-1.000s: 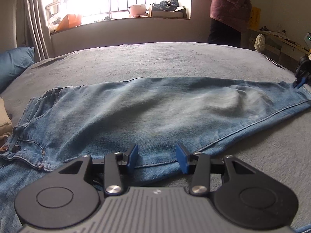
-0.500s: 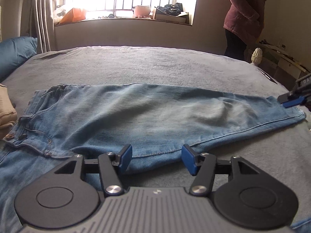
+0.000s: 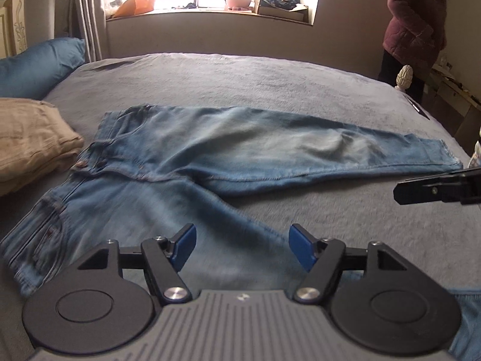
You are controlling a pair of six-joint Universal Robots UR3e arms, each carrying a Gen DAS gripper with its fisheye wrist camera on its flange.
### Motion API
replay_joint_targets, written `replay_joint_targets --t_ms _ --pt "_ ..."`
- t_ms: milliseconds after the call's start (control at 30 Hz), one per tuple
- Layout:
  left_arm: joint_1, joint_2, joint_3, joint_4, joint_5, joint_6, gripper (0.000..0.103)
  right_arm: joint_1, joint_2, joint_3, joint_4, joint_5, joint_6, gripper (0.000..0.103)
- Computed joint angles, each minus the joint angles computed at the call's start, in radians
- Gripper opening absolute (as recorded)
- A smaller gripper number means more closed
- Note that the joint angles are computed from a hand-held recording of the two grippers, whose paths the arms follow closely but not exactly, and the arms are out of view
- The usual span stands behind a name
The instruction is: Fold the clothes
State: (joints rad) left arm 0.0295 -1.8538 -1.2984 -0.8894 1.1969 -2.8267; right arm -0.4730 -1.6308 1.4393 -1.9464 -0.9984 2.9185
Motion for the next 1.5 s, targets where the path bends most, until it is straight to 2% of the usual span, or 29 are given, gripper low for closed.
replay_joint_targets --t_ms 167,333,567,733,800,867,967,1000,1133,1233,1333,1433,1500 --pt "0.055 0.121 -0.149 -0.038 0.012 0.024 0.071 0.104 -0.065 0.056 0.009 -0.061 -0.080 0.029" --pt "0.084 0.175 -0.237 -0.046 0.048 0.036 0.071 0.200 -0.062 0.059 0.062 -0.124 -0.130 0.029" --pt "0.099 0.167 -0.243 -0.058 0.074 0.012 0.071 0.262 -0.089 0.127 0.101 -0.148 -0.251 0.029" --pt "0.092 0.151 -0.240 -0.062 0.092 0.008 0.075 0.283 -0.065 0.100 0.232 -0.210 -0.306 0.029" --pt "0.089 0.144 -0.237 -0.064 0.096 0.005 0.076 0.276 -0.065 0.078 0.315 -0.201 -0.340 0.029" --pt "0.087 0.137 -0.235 -0.066 0.100 0.002 0.076 0.256 -0.080 0.054 0.409 -0.141 -0.419 0.029" --pt "0.081 0.128 -0.228 -0.068 0.105 -0.004 0.078 0.238 -0.111 0.039 0.467 -0.087 -0.503 0.031" --pt "0.079 0.128 -0.227 -0.069 0.106 -0.004 0.079 0.235 -0.121 0.041 0.459 -0.085 -0.507 0.032" --pt "0.072 0.128 -0.227 -0.068 0.116 0.001 0.081 0.232 -0.126 0.083 0.304 -0.178 -0.359 0.034" --pt "0.070 0.124 -0.223 -0.072 0.119 -0.001 0.083 0.244 -0.127 0.117 0.281 -0.237 -0.329 0.034" --pt "0.066 0.121 -0.218 -0.074 0.125 -0.005 0.084 0.271 -0.133 0.143 0.303 -0.260 -0.345 0.036" --pt "0.063 0.120 -0.218 -0.072 0.132 -0.007 0.085 0.234 -0.132 0.074 0.471 -0.164 -0.428 0.034" --pt "0.062 0.120 -0.218 -0.073 0.135 -0.012 0.086 0.211 -0.142 0.051 0.535 -0.110 -0.459 0.035"
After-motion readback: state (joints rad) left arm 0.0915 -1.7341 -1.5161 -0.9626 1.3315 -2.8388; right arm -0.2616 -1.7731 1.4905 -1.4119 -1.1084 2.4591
